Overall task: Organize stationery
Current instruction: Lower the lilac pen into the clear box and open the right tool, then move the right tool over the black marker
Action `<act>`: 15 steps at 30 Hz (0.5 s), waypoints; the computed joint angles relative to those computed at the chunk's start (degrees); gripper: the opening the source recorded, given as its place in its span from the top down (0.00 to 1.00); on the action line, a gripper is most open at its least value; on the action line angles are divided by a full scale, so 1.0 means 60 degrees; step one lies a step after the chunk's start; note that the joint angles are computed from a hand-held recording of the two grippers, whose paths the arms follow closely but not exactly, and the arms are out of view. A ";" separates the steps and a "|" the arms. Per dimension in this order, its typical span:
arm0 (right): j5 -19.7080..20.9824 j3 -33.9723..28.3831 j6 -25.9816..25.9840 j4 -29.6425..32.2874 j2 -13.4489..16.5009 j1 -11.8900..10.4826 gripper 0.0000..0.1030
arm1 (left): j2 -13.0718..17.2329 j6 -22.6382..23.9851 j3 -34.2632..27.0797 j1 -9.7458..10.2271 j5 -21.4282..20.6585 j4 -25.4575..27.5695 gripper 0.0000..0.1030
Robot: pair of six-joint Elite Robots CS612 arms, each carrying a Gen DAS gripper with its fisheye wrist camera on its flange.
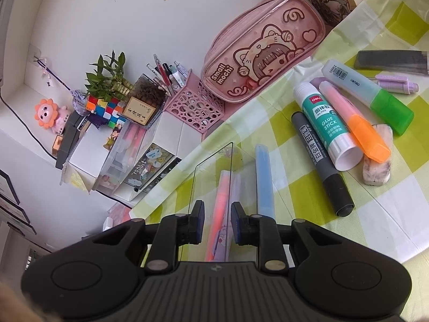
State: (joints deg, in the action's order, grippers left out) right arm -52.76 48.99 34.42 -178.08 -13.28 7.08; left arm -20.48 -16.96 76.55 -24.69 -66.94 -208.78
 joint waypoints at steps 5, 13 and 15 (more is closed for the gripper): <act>-0.0098 0.0151 -0.0314 -0.0065 -0.0106 0.0021 0.66 | -0.0001 -0.0005 -0.0002 -0.0001 0.0004 0.0004 0.28; -0.1820 0.1178 -0.1457 -0.1341 -0.0582 0.0046 0.43 | -0.0001 -0.0008 -0.0001 -0.0002 0.0002 0.0000 0.28; -0.2374 0.1423 -0.1853 -0.1684 -0.0666 0.0057 0.39 | 0.0000 0.0005 -0.0004 -0.0005 0.0017 0.0004 0.28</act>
State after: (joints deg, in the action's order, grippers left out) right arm -67.01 57.53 23.31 -188.19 -17.28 7.42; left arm -20.48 -16.94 76.52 -24.72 -66.83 -208.76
